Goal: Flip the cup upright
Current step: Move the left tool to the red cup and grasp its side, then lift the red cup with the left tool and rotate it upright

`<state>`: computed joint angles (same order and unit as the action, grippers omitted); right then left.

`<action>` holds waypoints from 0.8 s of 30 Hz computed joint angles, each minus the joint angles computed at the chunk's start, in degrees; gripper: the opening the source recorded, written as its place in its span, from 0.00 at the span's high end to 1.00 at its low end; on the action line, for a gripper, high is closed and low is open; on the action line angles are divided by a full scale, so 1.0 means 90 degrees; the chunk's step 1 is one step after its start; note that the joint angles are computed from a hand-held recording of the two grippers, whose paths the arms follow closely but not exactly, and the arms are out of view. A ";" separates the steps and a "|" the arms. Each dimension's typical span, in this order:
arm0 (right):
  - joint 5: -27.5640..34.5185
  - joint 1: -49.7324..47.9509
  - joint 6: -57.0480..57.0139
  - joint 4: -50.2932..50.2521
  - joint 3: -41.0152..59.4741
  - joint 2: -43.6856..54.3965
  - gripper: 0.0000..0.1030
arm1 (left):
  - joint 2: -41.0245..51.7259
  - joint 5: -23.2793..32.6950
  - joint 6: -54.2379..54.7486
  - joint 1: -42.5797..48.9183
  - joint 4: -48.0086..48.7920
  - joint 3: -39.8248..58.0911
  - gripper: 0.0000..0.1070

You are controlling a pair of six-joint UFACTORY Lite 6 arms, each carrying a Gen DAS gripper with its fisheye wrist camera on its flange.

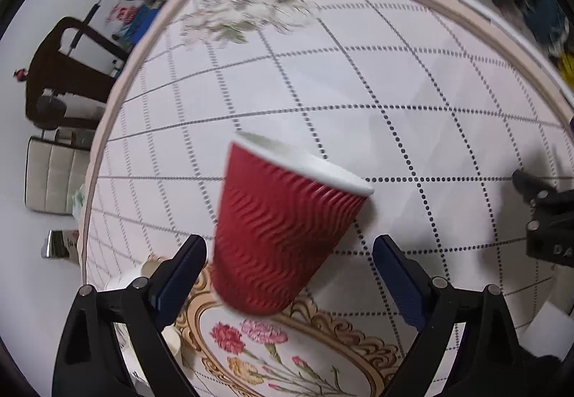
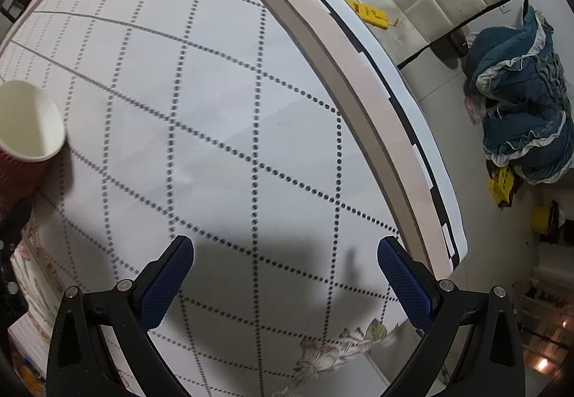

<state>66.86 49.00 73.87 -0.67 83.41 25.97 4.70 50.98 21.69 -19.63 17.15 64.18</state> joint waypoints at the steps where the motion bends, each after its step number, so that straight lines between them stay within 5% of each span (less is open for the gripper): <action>1: -0.0084 -0.0053 -0.0074 0.0030 -0.0108 -0.0026 0.00 | 0.0076 -0.0119 -0.0176 -0.0076 0.0198 -0.0055 0.12; 5: -0.0282 -0.0170 -0.0206 0.0066 -0.0331 -0.0073 0.00 | 0.0327 -0.0433 -0.0365 -0.0166 0.0550 -0.0109 0.15; 8: -0.0422 -0.0249 -0.0247 0.0094 -0.0449 -0.0097 0.00 | 0.0501 -0.0579 -0.0545 -0.0170 0.0762 -0.0110 0.27; 24: -0.0072 0.0238 0.0039 0.0054 0.0488 0.0370 0.00 | 0.0109 -0.0407 -0.0818 0.0122 0.0564 -0.0088 0.29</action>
